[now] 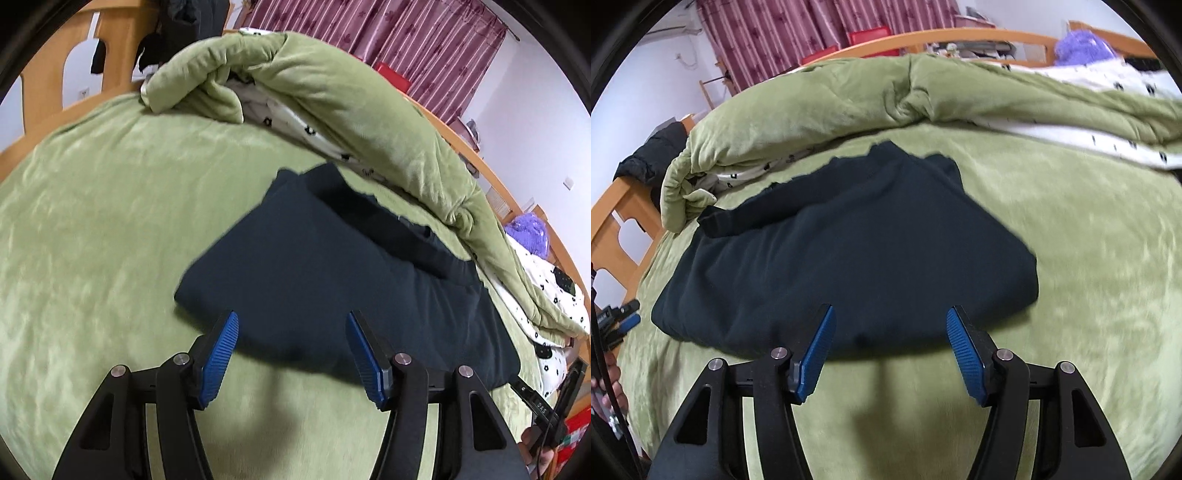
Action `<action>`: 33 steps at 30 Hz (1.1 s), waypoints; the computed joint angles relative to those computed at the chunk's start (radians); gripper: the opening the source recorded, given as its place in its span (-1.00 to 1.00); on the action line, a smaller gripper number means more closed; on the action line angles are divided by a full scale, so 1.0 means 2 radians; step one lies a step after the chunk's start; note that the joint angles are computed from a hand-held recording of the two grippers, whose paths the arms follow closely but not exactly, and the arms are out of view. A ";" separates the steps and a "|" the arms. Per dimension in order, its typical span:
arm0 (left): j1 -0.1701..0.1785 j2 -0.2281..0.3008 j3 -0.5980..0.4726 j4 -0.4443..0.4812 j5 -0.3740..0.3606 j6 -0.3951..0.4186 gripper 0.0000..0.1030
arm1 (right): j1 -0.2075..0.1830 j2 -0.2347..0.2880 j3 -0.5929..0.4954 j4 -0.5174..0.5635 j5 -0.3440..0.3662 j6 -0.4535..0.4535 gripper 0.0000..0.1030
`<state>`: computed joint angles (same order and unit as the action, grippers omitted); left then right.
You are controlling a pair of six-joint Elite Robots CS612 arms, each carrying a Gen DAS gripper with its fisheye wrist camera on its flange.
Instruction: Fold small clothes
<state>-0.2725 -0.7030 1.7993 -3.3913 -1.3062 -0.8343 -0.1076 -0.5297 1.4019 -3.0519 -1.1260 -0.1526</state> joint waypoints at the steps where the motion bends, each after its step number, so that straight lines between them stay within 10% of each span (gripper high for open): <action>1: 0.000 0.003 0.001 -0.005 -0.004 -0.001 0.13 | -0.001 0.002 0.000 0.003 0.001 0.001 0.22; 25: 0.029 0.074 -0.069 -0.022 -0.107 -0.049 0.25 | -0.005 0.065 -0.095 0.058 0.044 0.141 0.49; 28: 0.030 0.076 -0.074 -0.014 -0.108 -0.041 0.23 | -0.003 0.069 -0.097 0.044 0.027 0.137 0.13; 30: 0.030 0.074 -0.073 -0.013 -0.103 -0.041 -0.27 | -0.005 0.071 -0.099 0.044 0.038 0.135 -0.45; 33: 0.030 0.072 -0.067 -0.023 -0.100 -0.043 -0.73 | -0.009 0.072 -0.097 0.031 0.055 0.144 -0.64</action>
<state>-0.2117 -0.5591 1.6661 -3.4369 -1.5059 -0.9212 -0.1257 -0.3861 1.2071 -2.9900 -1.0161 0.1356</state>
